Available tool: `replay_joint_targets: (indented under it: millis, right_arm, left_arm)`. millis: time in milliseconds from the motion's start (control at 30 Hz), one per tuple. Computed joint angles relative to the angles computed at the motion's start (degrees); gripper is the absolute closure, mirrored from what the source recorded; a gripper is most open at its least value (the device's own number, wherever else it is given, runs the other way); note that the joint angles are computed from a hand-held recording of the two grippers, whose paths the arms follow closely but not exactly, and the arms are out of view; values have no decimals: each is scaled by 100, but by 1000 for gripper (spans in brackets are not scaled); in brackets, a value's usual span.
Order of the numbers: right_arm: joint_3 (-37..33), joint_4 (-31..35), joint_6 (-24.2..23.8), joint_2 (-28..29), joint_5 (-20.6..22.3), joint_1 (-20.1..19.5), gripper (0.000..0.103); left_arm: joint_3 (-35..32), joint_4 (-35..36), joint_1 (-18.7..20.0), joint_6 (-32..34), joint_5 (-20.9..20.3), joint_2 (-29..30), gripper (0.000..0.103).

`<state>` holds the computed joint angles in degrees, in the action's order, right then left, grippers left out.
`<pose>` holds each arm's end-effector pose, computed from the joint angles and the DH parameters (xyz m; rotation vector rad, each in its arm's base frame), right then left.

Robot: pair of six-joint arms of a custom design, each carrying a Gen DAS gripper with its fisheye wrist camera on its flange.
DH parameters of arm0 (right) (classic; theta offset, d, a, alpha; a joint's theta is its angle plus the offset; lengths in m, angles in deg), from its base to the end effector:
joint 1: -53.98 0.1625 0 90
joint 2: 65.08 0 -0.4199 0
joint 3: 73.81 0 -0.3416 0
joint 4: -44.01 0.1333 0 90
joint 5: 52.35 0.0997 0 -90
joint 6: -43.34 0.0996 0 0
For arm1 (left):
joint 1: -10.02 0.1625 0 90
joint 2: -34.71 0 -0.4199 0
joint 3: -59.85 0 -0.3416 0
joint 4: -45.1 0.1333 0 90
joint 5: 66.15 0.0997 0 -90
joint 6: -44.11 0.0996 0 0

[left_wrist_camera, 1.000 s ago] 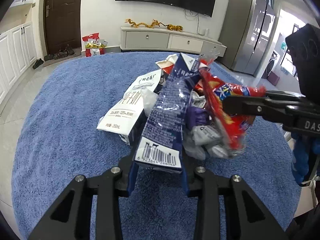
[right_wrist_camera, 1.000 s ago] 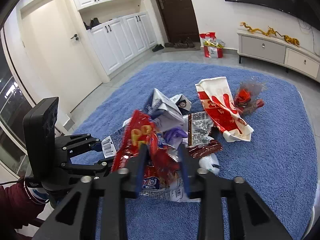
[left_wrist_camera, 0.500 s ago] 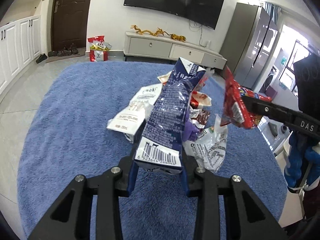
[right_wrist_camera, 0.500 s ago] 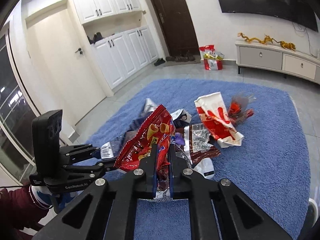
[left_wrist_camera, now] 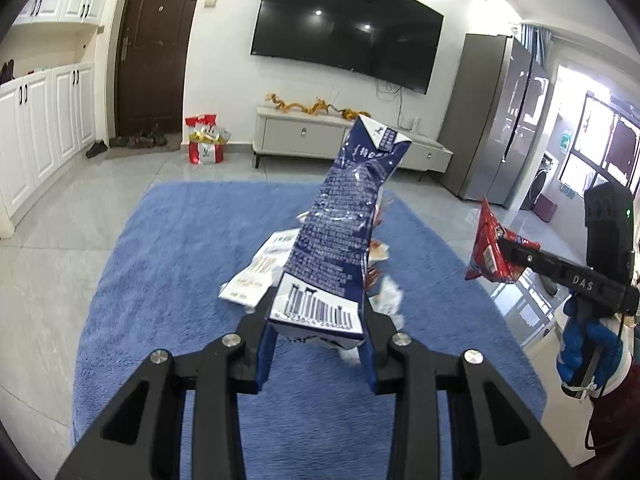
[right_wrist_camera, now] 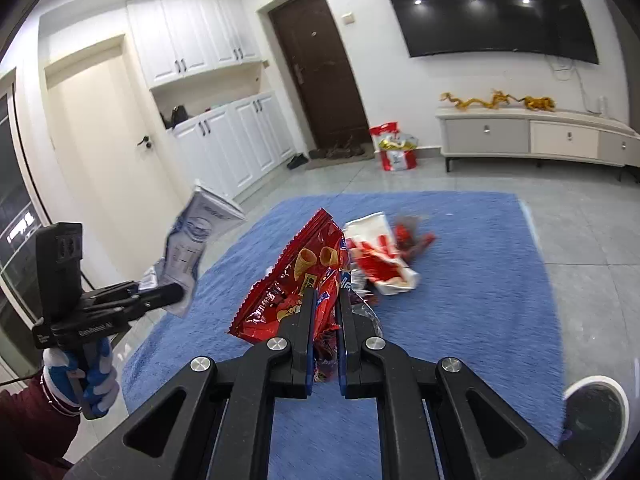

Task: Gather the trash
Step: 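Carry carton and chip bag over the bin and open both grippers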

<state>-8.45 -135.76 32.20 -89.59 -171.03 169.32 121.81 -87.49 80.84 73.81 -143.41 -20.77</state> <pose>0.4076 -0.6610 0.1310 0.5064 -2.4654 1.2075 -0.0883 -0.7265 0.4502 1.0430 2.5360 -0.8615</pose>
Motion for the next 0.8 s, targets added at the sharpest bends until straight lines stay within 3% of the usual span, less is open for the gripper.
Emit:
replay_joint_targets:
  millis: [167,400,800]
  right_arm:
    - [963,-817,-45,-594,-118,-72,94]
    - [2355,-2111,-83,-1423,-660,-220,94]
    - [4228,-3099,675,-2468,-1575,-920,94]
  left_arm:
    - [312,-87,-327,-152,-31,-80,70]
    - [710,1,-872,-124,-51,98,70]
    - [1121,472,-1588,-152,-30,1122,70]
